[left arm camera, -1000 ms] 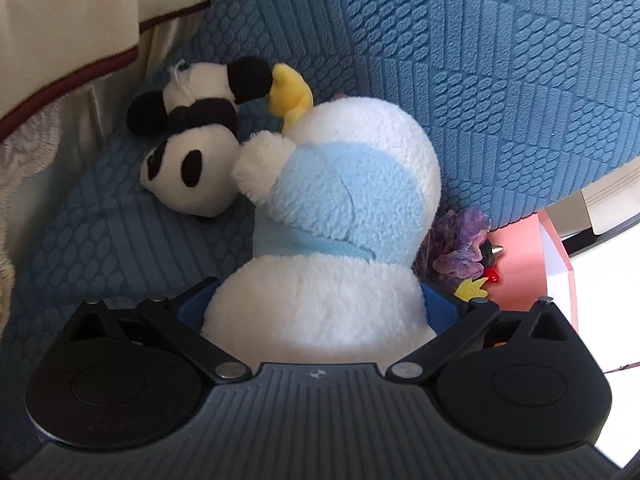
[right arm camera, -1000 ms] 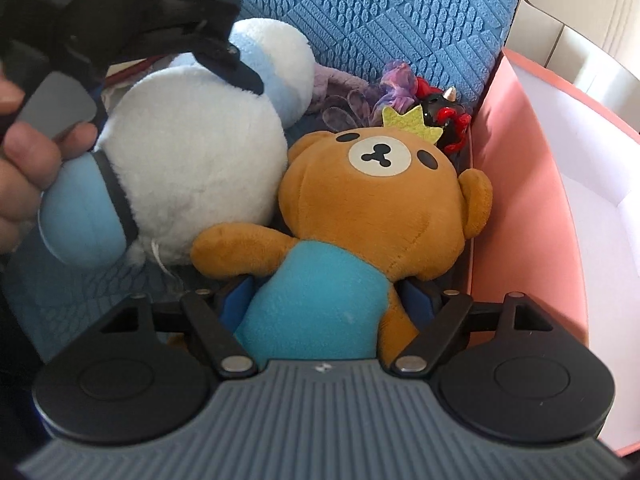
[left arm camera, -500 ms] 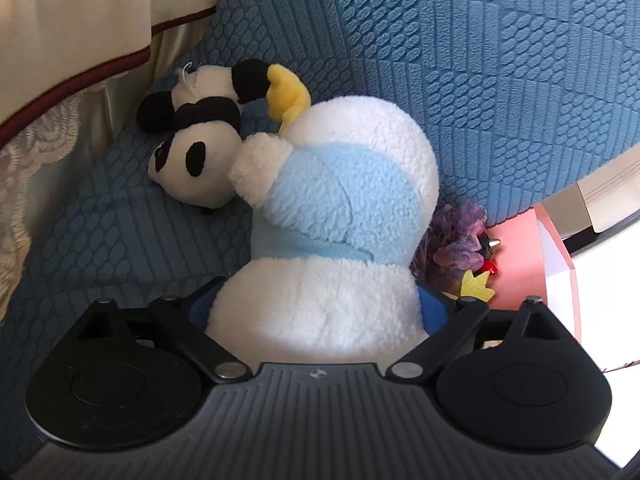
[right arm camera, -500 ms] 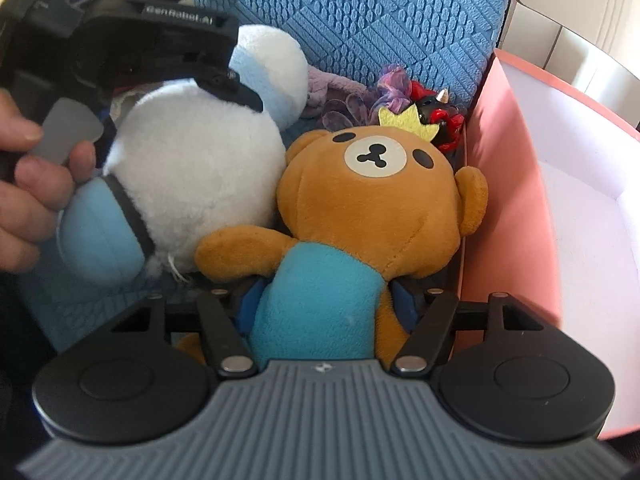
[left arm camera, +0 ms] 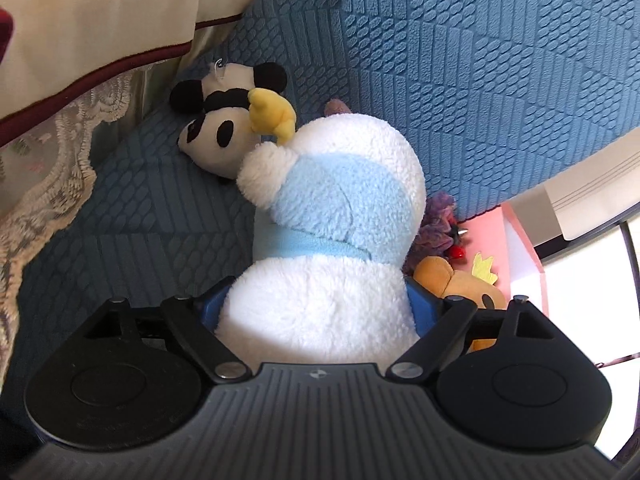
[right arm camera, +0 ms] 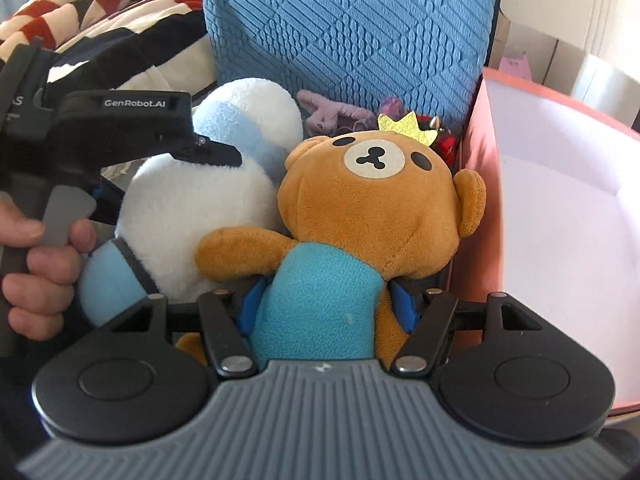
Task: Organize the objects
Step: 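Carry snowman plush with left gripper while right gripper carries bear toward box, then lower snowman into pink box with left gripper while right gripper lowers bear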
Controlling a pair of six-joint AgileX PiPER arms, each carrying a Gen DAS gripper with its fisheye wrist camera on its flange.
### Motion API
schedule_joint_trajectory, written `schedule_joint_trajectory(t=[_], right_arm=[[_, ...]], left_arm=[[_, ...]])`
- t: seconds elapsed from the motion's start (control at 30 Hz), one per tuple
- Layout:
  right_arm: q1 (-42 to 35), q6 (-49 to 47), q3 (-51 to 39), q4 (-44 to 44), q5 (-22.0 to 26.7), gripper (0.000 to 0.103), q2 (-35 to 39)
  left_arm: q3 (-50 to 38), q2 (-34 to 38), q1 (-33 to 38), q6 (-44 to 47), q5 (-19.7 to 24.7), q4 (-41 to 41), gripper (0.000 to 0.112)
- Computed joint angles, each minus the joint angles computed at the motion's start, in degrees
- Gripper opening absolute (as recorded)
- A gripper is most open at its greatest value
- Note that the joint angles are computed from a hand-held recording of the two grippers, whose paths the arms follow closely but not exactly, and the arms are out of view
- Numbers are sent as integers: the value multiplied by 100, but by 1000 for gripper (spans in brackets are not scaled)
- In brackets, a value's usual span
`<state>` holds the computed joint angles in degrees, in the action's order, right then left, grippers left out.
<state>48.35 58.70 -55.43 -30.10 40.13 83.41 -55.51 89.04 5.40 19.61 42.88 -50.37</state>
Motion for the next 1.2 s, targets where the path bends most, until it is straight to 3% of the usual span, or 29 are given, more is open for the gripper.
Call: schedule_joint_trajectory(t=[0.33, 0.7, 0.87, 1.2], right_arm=[[-965, -1252, 60, 1774, -76, 68, -576], [-1425, -1913, -404, 1776, 417, 67, -1121], [-2204, -2898, -724, 2651, 671, 67, -1275], [-3319, -3911, -1217, 3113, 1201, 68, -1585]], left_arm=[[58, -299, 80, -196, 237, -51, 88], [-280, -689, -359, -1045, 377, 147, 88], [-794, -652, -802, -1720, 486, 508, 88], [-2371, -96, -1911, -3226, 710, 1073, 88]])
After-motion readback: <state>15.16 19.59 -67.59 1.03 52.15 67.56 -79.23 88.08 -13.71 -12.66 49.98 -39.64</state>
